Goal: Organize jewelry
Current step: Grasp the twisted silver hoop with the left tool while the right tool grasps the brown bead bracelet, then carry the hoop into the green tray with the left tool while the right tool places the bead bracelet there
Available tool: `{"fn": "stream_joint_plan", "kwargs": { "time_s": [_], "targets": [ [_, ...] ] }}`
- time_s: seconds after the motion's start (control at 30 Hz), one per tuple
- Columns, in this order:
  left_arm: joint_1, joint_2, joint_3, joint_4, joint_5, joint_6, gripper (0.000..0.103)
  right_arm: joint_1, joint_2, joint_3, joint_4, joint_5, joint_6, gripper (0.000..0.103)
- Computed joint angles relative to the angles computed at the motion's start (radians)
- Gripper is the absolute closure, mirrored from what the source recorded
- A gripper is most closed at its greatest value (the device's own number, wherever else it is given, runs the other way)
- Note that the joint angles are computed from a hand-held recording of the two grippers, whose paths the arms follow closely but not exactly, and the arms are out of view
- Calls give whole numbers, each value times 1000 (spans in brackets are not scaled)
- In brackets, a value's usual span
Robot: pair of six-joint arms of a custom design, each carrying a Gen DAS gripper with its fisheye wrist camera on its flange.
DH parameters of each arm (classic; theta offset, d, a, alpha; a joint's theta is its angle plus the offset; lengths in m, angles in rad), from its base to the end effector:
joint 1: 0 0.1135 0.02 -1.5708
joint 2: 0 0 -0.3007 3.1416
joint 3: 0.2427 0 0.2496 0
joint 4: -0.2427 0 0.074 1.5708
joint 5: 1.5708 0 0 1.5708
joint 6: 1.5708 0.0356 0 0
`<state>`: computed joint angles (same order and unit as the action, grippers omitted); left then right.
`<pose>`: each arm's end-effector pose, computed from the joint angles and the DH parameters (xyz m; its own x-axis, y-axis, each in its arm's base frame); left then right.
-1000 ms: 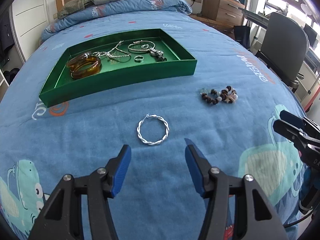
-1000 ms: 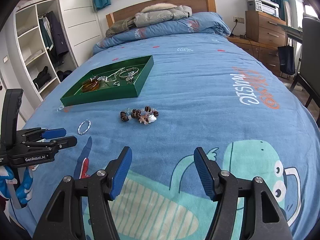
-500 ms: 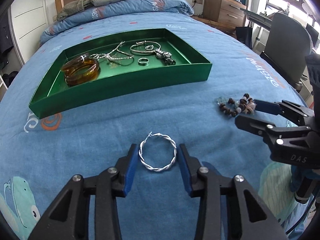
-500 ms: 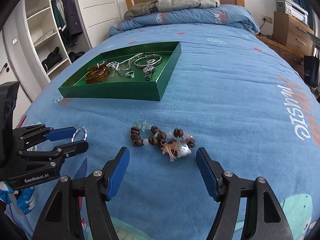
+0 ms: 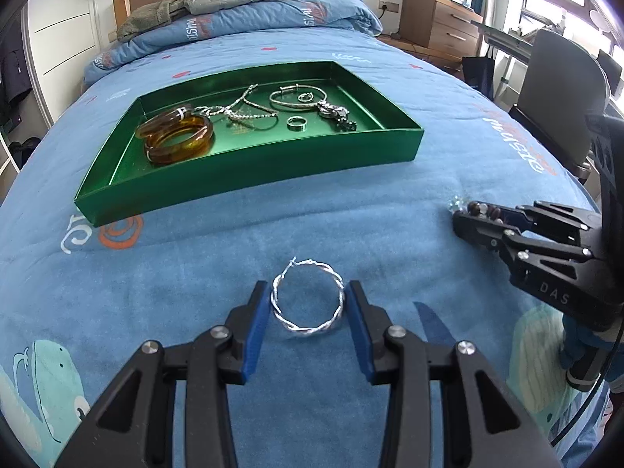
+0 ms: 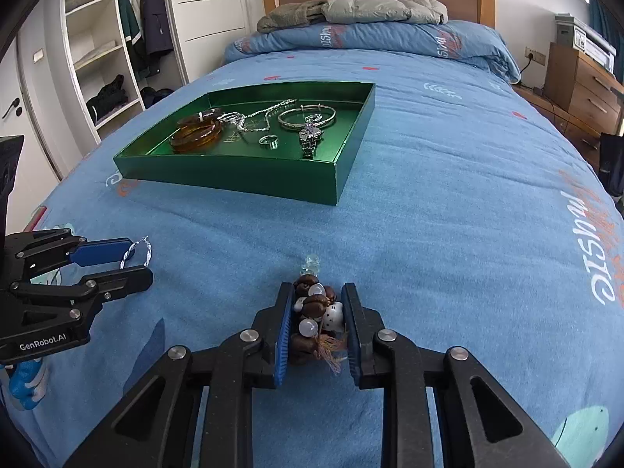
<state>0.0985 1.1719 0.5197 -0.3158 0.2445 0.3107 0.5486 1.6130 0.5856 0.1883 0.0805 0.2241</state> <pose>0.1936 0.0105 0.2018 -0.7679 0.2222 -0.6008 0.2898 0.9569 -0.0165 0.2425 0.1449 0.1561 -0.7243 -0.1831 -0.6647 -0.3210 0.9428 0.0901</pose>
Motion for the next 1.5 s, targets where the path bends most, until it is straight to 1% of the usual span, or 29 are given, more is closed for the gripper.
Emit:
{"fn": "stream_joint_plan", "kwargs": {
  "time_s": [0.1, 0.23, 0.37, 0.4, 0.5, 0.6, 0.73, 0.83, 0.9, 0.97, 1.07, 1.17, 1.23, 1.27, 1.33, 1.4, 1.5],
  "targets": [
    [35, -49, 9, -56, 22, 23, 66, 21, -43, -40, 7, 10, 44, 80],
    [105, -136, 28, -161, 76, 70, 66, 79, -121, -93, -2, 39, 114, 81],
    [194, -228, 51, -280, 137, 138, 66, 166, -208, -126, -52, 88, 187, 81],
    [221, -250, 57, -312, 153, 160, 66, 191, -227, -128, -70, 106, 203, 86],
    [325, -308, 84, -418, 218, 249, 66, 276, -292, -131, -138, 165, 261, 87],
    [461, -353, 116, -539, 298, 372, 66, 366, -351, -117, -228, 237, 317, 87],
    [673, -365, 169, -713, 414, 591, 66, 490, -425, -91, -349, 337, 398, 87],
    [846, -334, 215, -858, 492, 791, 66, 587, -467, -64, -440, 417, 468, 87],
    [948, -302, 241, -942, 525, 923, 66, 646, -489, -47, -496, 466, 514, 87],
    [1019, -273, 261, -1000, 543, 1020, 66, 704, -499, -28, -550, 509, 563, 87],
    [1071, -234, 286, -1034, 555, 1090, 66, 760, -506, -3, -611, 551, 615, 87],
    [1072, -204, 310, -1032, 557, 1091, 66, 767, -505, 25, -644, 564, 622, 87],
    [1027, -192, 322, -993, 557, 1026, 66, 747, -504, 49, -655, 559, 596, 87],
    [991, -190, 327, -963, 554, 976, 66, 726, -502, 61, -652, 551, 571, 87],
    [892, -189, 335, -875, 539, 838, 66, 680, -495, 88, -638, 531, 519, 87],
    [771, -179, 345, -765, 511, 672, 66, 597, -481, 119, -602, 490, 439, 87],
    [577, -137, 366, -582, 434, 431, 66, 442, -440, 179, -524, 401, 315, 87]
  ]
}}
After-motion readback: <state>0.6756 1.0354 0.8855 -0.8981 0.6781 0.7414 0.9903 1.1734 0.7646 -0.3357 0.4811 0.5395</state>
